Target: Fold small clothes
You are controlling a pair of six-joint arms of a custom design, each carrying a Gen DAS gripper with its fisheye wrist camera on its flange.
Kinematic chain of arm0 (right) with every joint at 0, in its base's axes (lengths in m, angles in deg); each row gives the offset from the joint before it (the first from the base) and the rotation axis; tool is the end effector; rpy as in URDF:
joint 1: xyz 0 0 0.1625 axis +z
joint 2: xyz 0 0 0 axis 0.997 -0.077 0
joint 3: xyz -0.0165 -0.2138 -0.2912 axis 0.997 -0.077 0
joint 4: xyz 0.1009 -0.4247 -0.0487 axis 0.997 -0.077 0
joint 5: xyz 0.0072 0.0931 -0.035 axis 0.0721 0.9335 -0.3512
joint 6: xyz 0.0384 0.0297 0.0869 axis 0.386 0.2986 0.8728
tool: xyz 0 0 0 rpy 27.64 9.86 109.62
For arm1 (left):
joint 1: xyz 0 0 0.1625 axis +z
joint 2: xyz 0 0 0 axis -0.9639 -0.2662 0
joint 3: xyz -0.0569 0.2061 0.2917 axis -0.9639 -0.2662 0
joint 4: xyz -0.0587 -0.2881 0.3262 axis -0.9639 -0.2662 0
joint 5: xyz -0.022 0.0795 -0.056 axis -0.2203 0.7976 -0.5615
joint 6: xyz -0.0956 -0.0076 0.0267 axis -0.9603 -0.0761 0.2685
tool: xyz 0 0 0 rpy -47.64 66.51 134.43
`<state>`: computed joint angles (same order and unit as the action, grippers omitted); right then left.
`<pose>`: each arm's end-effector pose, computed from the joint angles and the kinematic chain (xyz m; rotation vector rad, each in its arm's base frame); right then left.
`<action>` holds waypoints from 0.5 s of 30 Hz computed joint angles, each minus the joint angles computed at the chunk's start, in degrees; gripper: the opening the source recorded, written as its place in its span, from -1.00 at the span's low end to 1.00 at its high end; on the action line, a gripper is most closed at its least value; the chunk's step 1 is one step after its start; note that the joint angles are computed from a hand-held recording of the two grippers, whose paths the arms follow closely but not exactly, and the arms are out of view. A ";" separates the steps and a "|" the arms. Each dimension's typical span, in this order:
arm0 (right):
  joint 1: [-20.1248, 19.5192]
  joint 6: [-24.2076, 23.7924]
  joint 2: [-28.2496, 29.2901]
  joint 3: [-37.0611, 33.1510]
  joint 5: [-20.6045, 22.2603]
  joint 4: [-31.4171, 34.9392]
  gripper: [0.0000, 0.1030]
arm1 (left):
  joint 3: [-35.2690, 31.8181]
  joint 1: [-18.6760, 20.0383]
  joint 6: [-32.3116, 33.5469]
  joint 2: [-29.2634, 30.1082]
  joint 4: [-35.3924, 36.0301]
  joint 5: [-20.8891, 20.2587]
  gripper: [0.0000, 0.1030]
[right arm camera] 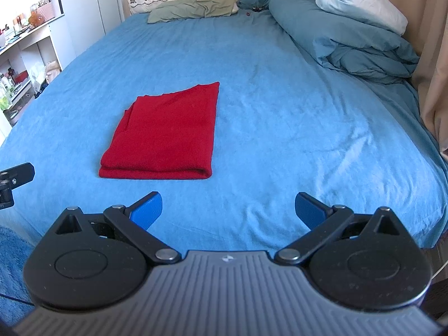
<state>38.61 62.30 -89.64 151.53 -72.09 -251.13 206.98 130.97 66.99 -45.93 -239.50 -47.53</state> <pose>0.3629 -0.4343 -0.0194 0.4374 -2.2530 0.8810 -0.0361 -0.4533 0.3311 0.3575 2.0325 -1.0117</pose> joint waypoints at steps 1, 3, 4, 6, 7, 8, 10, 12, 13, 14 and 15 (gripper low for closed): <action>0.20 0.35 0.15 -0.14 -0.20 0.15 1.00 | 0.01 0.00 0.07 -0.05 -0.04 -0.02 1.00; 0.20 0.35 0.14 -0.13 -0.14 0.08 1.00 | 0.09 0.02 0.25 -0.11 -0.27 -0.01 1.00; 0.32 0.57 0.21 -0.18 -0.29 0.21 1.00 | 0.11 0.08 0.46 -0.22 -0.34 -0.09 1.00; 0.35 0.49 0.16 -0.13 -0.27 0.11 1.00 | 0.18 0.06 0.48 -0.26 -0.39 -0.08 1.00; 0.49 0.79 0.18 -0.21 -0.40 0.35 1.00 | 0.18 0.06 0.48 -0.26 -0.39 -0.08 1.00; 0.47 0.77 0.14 -0.16 -0.32 0.28 1.00 | 0.19 0.04 0.45 -0.24 -0.39 -0.02 1.00; 0.52 0.62 0.17 -0.19 -0.33 0.14 1.00 | 0.19 0.04 0.36 -0.26 -0.25 -0.01 1.00; 0.66 0.81 0.20 -0.26 -0.32 0.31 1.00 | 0.33 -0.01 0.49 -0.38 -0.25 0.09 1.00; 0.78 0.94 0.25 -0.33 -0.38 0.39 1.00 | 0.37 -0.07 0.54 -0.45 -0.27 0.18 1.00; 0.89 1.03 0.32 -0.43 -0.47 0.47 1.00 | 0.41 -0.11 0.53 -0.54 -0.24 0.28 1.00; 0.99 1.13 0.38 -0.52 -0.53 0.54 1.00 | 0.41 -0.14 0.50 -0.64 -0.16 0.31 1.00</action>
